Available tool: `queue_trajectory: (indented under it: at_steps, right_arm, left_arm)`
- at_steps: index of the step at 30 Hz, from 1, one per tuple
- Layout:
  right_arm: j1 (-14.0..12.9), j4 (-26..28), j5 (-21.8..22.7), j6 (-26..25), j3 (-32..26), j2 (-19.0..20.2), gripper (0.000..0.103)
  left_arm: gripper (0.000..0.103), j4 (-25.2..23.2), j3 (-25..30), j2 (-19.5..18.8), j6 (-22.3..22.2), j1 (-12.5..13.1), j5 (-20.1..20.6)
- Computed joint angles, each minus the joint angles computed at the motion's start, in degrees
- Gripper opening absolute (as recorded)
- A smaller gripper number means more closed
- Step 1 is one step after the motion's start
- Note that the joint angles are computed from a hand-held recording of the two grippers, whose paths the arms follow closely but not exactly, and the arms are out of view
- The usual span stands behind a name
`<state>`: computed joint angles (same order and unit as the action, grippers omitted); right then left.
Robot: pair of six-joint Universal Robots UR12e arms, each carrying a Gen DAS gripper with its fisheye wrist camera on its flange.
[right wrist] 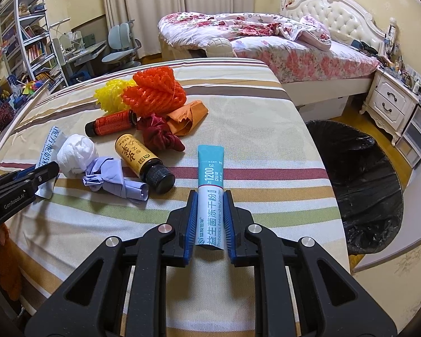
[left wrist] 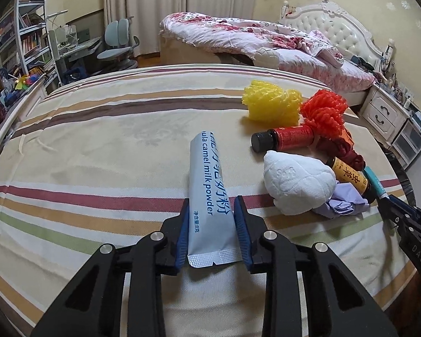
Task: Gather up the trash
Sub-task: 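Close the left gripper on the white milk powder tube while the right holds the teal tube, then carry both tubes over the trash bin and open both grippers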
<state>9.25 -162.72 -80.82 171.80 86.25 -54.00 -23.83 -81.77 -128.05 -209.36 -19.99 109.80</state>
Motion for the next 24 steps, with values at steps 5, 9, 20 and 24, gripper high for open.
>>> queue_trajectory:
  at_steps: [5,9,20,24]
  right_arm:
    - [-0.23,-1.60,0.60,0.84,0.75,-0.37,0.018]
    - [-0.40,-2.64,0.67,1.48,1.35,-0.67,0.018]
    - [-2.07,-8.18,-0.97,5.07,2.55,-2.18,0.018]
    - [-2.91,-10.17,-2.87,6.60,2.46,-2.23,0.018]
  left_arm:
    - [0.031,2.44,-1.08,0.57,0.47,-0.52,1.99]
    - [0.031,4.67,-1.68,1.18,1.40,-0.91,3.01]
    - [0.031,11.57,2.01,-0.41,7.25,-2.36,1.44]
    - [0.031,11.96,5.49,-2.37,9.67,-2.86,-0.65]
